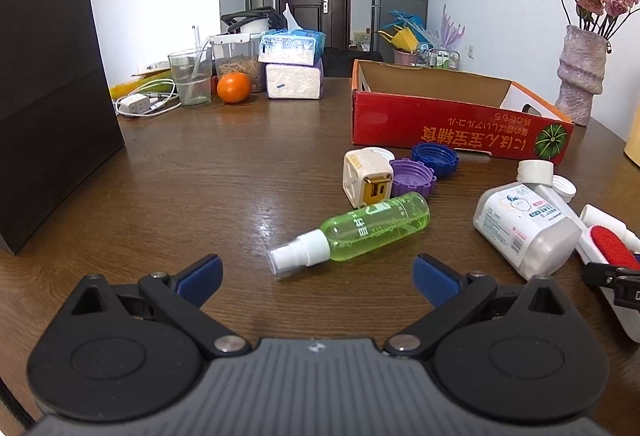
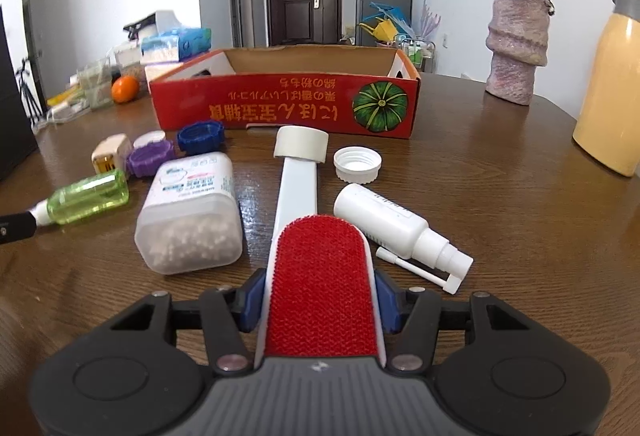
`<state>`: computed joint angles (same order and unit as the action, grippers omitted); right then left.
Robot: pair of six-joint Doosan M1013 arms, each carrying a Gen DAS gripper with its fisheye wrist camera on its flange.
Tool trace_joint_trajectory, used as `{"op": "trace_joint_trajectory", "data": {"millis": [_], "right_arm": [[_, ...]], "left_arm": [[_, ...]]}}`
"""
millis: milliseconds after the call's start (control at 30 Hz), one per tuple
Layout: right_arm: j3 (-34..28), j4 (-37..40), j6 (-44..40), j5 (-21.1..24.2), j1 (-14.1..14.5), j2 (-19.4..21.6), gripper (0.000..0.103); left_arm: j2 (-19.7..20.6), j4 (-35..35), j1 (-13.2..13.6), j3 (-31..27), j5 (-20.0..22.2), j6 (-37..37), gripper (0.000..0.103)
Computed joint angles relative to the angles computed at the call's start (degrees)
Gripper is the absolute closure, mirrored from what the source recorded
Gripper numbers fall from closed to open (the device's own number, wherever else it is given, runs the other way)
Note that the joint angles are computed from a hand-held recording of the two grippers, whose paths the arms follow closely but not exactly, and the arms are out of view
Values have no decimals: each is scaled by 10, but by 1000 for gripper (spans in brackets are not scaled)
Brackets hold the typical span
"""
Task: Organize rigid objects
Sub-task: 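Move the right gripper to the red lint brush handle while the left gripper approaches the green spray bottle, then close the right gripper on the lint brush while the left gripper grasps the green spray bottle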
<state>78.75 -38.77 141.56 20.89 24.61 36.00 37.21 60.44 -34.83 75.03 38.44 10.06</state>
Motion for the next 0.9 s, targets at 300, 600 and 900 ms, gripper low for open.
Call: {"op": "trace_joint_trajectory", "data": {"millis": [300,600,900], "right_arm": [[28,-128,176,-39,-3,-14,49],[37,-269,332,-48,-5,-24,49],[31,-250,309,-42,-7,-23,49]], "left_arm": [[11,-21,12,-23,3,38,0],[30,-60,24,-59,-17,137,0],[64,-164,38,-111,-7,247,0]]}}
